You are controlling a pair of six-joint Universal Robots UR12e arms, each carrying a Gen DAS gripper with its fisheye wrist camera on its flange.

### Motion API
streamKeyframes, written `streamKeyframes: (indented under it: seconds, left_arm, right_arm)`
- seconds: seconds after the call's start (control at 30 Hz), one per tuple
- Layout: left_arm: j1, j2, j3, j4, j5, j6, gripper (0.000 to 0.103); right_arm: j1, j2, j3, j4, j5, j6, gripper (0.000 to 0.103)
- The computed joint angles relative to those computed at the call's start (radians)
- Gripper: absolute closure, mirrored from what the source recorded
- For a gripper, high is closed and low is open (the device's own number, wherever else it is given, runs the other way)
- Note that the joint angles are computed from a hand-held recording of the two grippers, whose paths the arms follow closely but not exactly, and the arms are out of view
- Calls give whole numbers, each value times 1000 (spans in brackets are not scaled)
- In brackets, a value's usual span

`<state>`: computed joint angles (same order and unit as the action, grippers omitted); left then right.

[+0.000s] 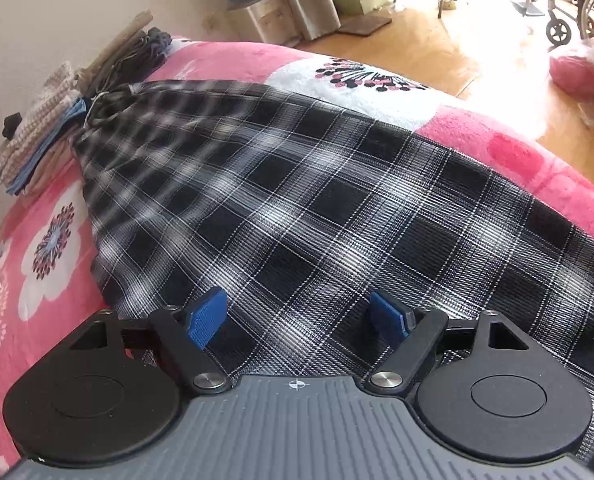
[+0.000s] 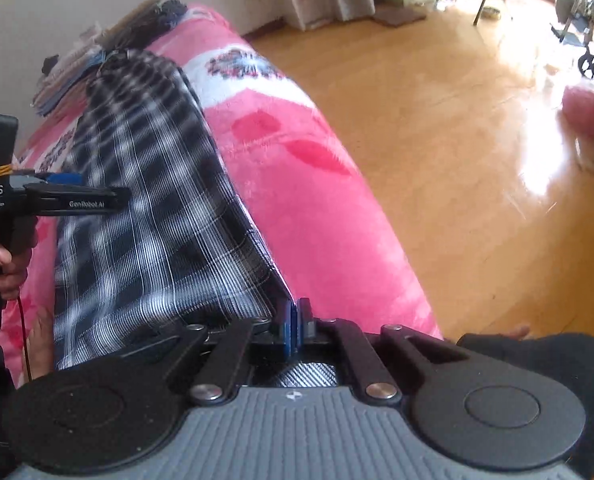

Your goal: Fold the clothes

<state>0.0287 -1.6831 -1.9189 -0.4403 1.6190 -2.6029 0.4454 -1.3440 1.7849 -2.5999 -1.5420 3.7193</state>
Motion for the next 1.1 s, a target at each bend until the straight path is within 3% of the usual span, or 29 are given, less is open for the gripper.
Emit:
streamKeyframes:
  seconds: [0.13, 0.23, 0.27, 0.37, 0.43, 0.53, 0.7, 0.83, 0.9, 1.1]
  left_arm:
    - [7, 8, -13, 28, -3, 12, 24]
    - [11, 14, -18, 25, -9, 13, 24]
    - [12, 16, -19, 26, -12, 16, 24]
    - [15, 24, -26, 33, -23, 26, 24]
    - [17, 31, -34, 44, -31, 38, 24]
    - [21, 39, -45, 52, -41, 57, 24]
    - [28, 47, -52, 49, -51, 76, 24]
    - [35, 51, -58, 49, -58, 83, 24]
    - [36, 51, -58, 44, -56, 80, 24]
    - [43, 48, -51, 29, -58, 63, 24]
  right_arm:
    - [-16, -32, 31, -108, -41, -22, 79]
    - [-38, -64, 58, -184, 13, -107, 66]
    - [-50, -72, 53, -147, 70, -140, 64]
    - [-56, -74, 3, 98, 149, -209, 62]
    - [-42, -68, -19, 214, 123, -196, 62]
    - [-31, -68, -16, 261, 99, -140, 62]
    - [-51, -57, -8, 245, 129, 5, 62]
    - [-59, -50, -1, 229, 150, 53, 72]
    - [-68, -53, 11, 219, 185, 72, 99]
    - [-80, -90, 19, 277, 222, 127, 102]
